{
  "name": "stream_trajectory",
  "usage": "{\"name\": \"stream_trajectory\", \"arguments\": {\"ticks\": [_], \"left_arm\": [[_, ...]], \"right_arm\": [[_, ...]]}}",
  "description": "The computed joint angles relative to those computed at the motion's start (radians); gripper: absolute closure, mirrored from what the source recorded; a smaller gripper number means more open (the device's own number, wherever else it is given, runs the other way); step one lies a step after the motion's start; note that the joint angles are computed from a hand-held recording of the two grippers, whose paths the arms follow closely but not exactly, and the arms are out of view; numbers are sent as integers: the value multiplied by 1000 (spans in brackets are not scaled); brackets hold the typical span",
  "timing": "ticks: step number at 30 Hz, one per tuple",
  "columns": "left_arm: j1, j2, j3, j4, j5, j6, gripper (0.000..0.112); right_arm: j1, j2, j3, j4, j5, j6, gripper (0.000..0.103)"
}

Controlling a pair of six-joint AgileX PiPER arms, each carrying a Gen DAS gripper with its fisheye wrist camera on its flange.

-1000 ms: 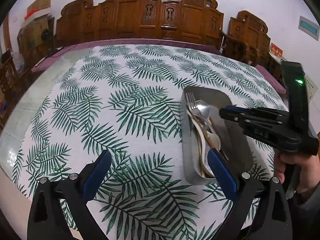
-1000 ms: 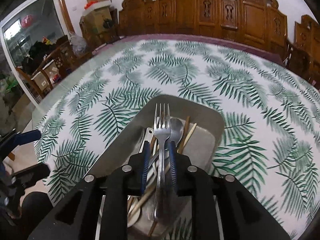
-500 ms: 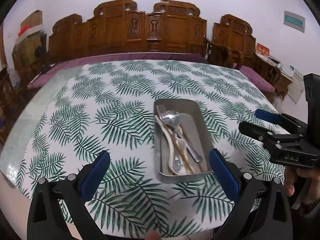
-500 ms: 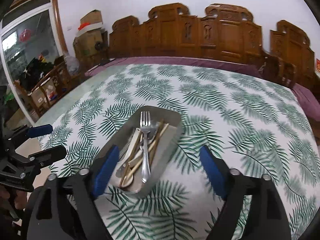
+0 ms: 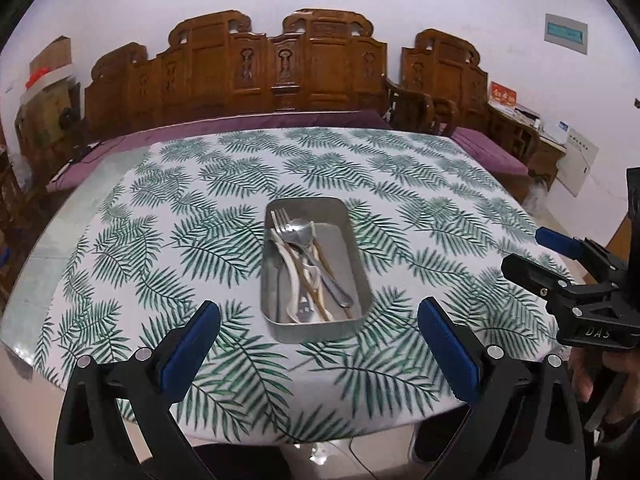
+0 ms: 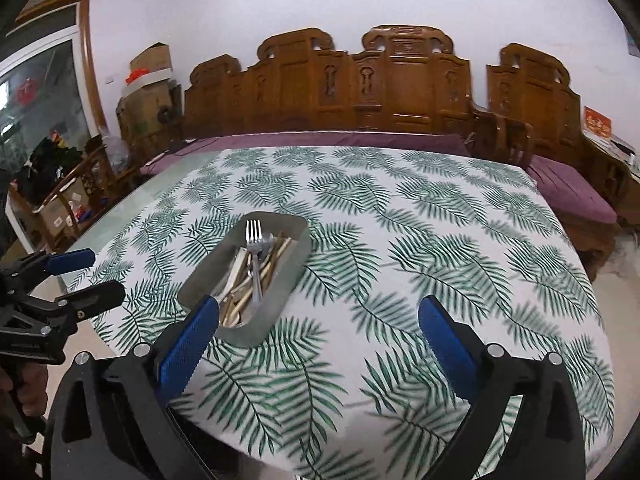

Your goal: Organize utensils

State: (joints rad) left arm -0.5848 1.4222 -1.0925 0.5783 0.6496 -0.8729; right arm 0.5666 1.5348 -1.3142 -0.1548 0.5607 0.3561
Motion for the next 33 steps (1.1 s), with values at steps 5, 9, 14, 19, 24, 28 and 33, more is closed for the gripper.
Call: {"name": "stream_trajectory", "arguments": {"ticks": [5, 9, 14, 19, 24, 28, 33], "left_arm": [[-82, -34, 16, 51, 35, -67, 17], [-146, -65, 21, 79, 71, -122, 17], [-222, -100, 18, 130, 128, -184, 17], [-311, -135, -6, 194, 210, -245, 17], [-391, -162, -53, 246, 290, -269, 17], [-448, -178, -94, 288, 352, -279, 17], [-511, -195, -146, 340, 416, -297, 17]], "right_arm": [[7, -93, 81, -60, 18, 83, 3], [32, -163, 125, -135, 45, 156, 3], [65, -236, 146, -206, 85, 228, 3], [113, -300, 137, -279, 134, 294, 3], [158, -353, 107, -336, 181, 335, 3], [199, -393, 69, -393, 224, 373, 3], [251, -421, 19, -451, 268, 399, 3]]}}
